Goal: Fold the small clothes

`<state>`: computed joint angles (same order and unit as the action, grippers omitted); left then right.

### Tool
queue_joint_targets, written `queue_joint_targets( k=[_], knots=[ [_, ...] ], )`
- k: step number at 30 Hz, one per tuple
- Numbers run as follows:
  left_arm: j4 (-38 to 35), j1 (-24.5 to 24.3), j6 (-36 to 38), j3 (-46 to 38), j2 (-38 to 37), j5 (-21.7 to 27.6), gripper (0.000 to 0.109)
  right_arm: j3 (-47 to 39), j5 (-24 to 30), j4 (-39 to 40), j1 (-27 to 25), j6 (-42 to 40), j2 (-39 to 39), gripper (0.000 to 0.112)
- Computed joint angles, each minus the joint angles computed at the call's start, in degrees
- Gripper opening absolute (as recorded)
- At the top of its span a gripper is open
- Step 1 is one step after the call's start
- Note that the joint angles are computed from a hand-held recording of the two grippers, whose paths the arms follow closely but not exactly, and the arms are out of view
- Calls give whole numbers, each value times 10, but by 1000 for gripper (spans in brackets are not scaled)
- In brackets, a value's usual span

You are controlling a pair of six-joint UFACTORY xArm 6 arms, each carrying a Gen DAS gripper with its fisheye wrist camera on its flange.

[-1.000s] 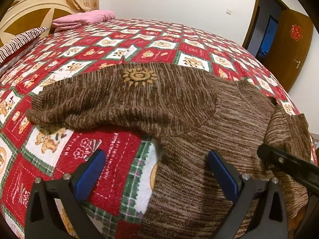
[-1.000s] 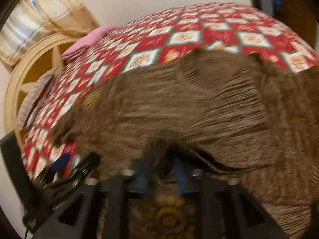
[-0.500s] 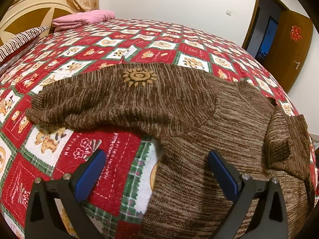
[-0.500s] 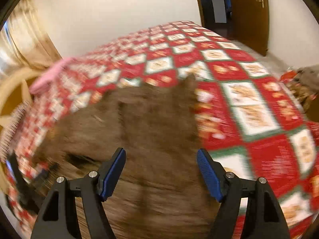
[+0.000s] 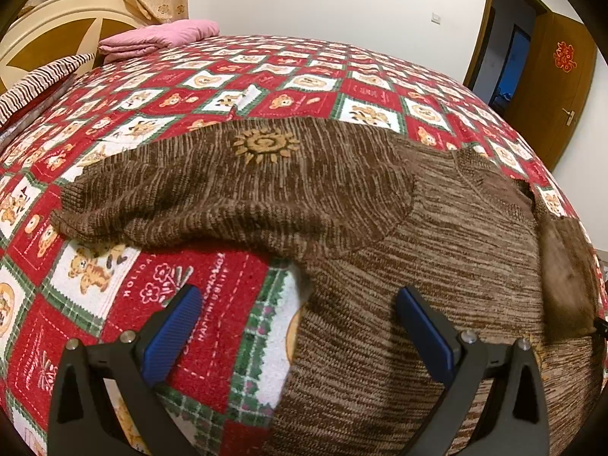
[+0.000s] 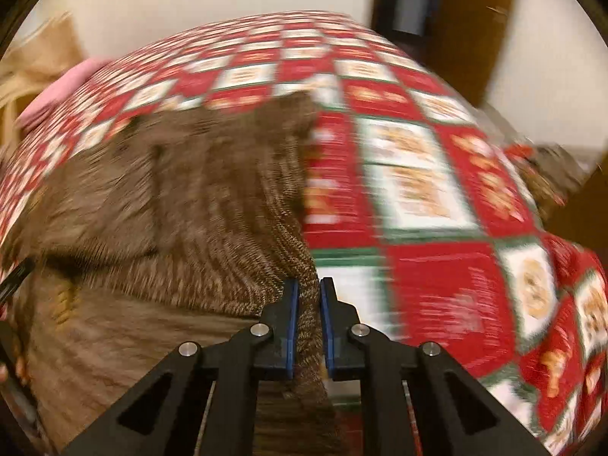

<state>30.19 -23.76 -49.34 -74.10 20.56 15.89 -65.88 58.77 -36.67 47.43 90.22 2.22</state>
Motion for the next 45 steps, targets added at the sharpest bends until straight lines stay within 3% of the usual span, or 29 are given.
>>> queue_joint_targets(
  k=[2, 3, 5, 8, 10, 13, 15, 18, 20, 21, 24, 26, 27, 29, 31, 36, 38, 42, 45],
  knots=[
    [2, 0, -1, 0, 0, 1, 103, 57, -30, -10, -12, 38, -42, 14],
    [2, 0, -1, -1, 1, 1, 103, 87, -67, -18, -19, 58, -66, 20],
    [2, 0, -1, 0, 0, 0, 103, 105, -81, -10, -24, 66, -86, 30],
    [2, 0, -2, 0, 0, 0, 103, 64, 37, -54, 13, 137, -85, 31],
    [4, 0, -3, -1, 0, 2, 103, 39, 48, -98, 25, 153, -76, 31],
    [6, 0, -5, 0, 0, 2, 103, -16, -75, -82, 0, 62, -19, 31],
    [6, 0, -5, 0, 0, 1, 103, -66, -115, -48, -10, 5, 38, 31],
    [7, -1, -6, 0, 0, 1, 103, -172, -111, 52, -29, -108, 145, 31],
    [6, -1, -5, 0, 1, 1, 103, -240, -94, 76, -31, -133, 199, 33],
    [6, -1, -6, 0, 0, 0, 103, -261, -122, 81, -33, -144, 213, 33],
    [5, -1, -6, -1, 2, 0, 103, -300, -293, 205, -47, -234, 249, 33],
    [4, -1, -6, 0, 1, -3, 103, -289, -389, 215, -52, -215, 248, 34],
    [2, 0, -5, 1, 1, -5, 103, -281, -401, 185, -52, -182, 240, 34],
    [0, 0, -4, 3, 1, -9, 103, -262, -353, 70, -50, -102, 210, 34],
    [-3, 1, -3, 5, 0, -15, 103, -265, -238, -6, -29, -54, 195, 34],
    [-9, 4, 1, 12, -3, -24, 103, -246, -104, -29, 6, -24, 187, 34],
    [-8, 4, 1, 12, -3, -22, 103, -249, -96, -11, 7, -31, 197, 34],
    [-9, 4, 2, 13, -4, -22, 103, -297, -212, 98, -21, -146, 262, 34],
    [-8, 4, 2, 12, -4, -22, 103, -263, -382, 172, -53, -137, 263, 37]
  ],
)
